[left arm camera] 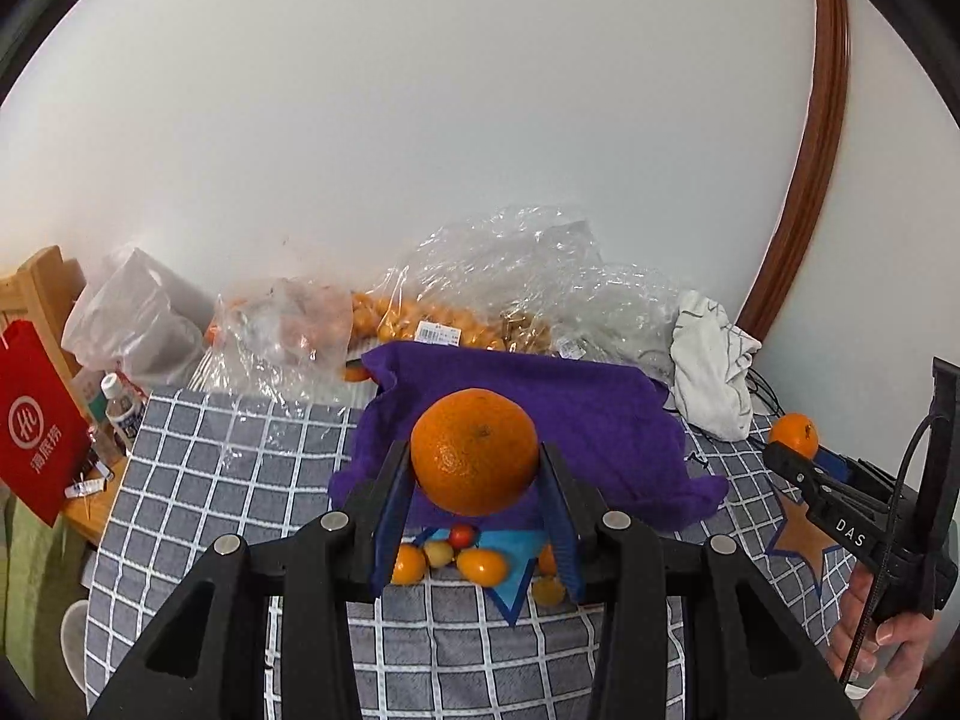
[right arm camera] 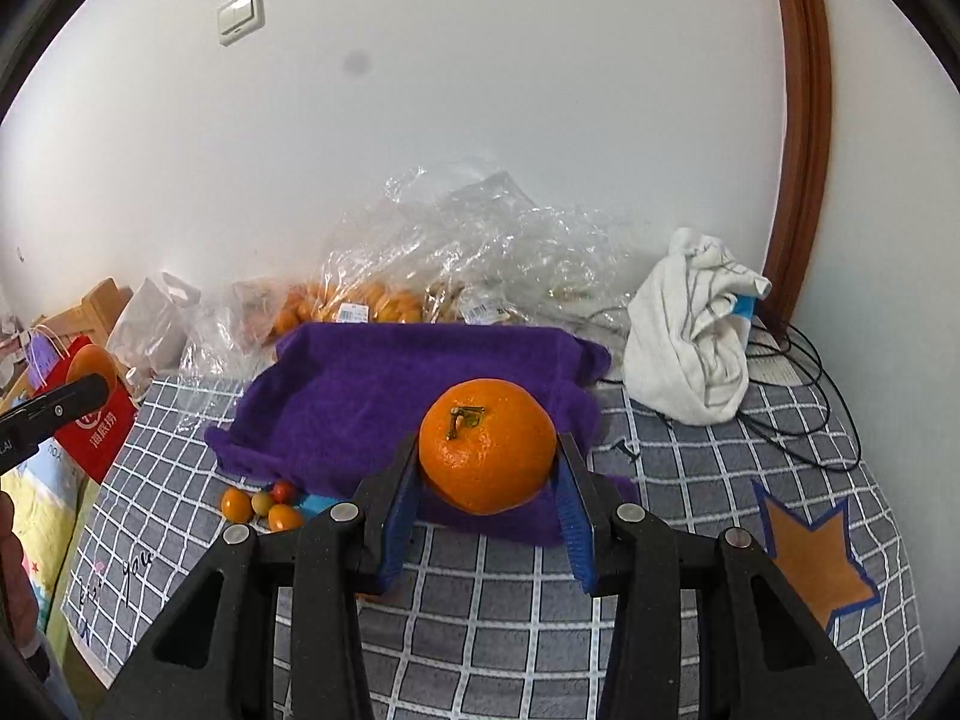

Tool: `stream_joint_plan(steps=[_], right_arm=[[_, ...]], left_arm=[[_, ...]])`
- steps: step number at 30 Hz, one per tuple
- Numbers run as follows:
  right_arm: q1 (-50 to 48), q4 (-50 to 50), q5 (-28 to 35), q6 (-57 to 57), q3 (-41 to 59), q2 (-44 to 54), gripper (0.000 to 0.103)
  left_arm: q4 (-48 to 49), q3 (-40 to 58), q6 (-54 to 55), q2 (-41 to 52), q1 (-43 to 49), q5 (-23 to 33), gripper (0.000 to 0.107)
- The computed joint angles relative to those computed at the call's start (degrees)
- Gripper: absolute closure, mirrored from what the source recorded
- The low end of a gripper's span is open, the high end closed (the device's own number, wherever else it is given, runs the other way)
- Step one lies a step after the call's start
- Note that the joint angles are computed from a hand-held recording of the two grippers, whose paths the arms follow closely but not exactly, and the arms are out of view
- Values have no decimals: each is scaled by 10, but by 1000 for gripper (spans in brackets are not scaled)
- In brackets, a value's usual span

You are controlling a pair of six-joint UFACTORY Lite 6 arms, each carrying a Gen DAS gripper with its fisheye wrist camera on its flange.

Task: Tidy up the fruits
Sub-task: 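Lift and carry both held oranges over the purple towel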

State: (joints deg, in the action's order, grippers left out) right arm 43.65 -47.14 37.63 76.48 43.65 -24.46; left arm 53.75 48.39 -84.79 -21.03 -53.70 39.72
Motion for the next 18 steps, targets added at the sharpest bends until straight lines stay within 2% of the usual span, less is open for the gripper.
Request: stream_joint_plan(steps=[18], right_arm=[[-118,29,-103,-84,74,110,60]], left_arm=[[-36,119,93,141,109,-88,68]])
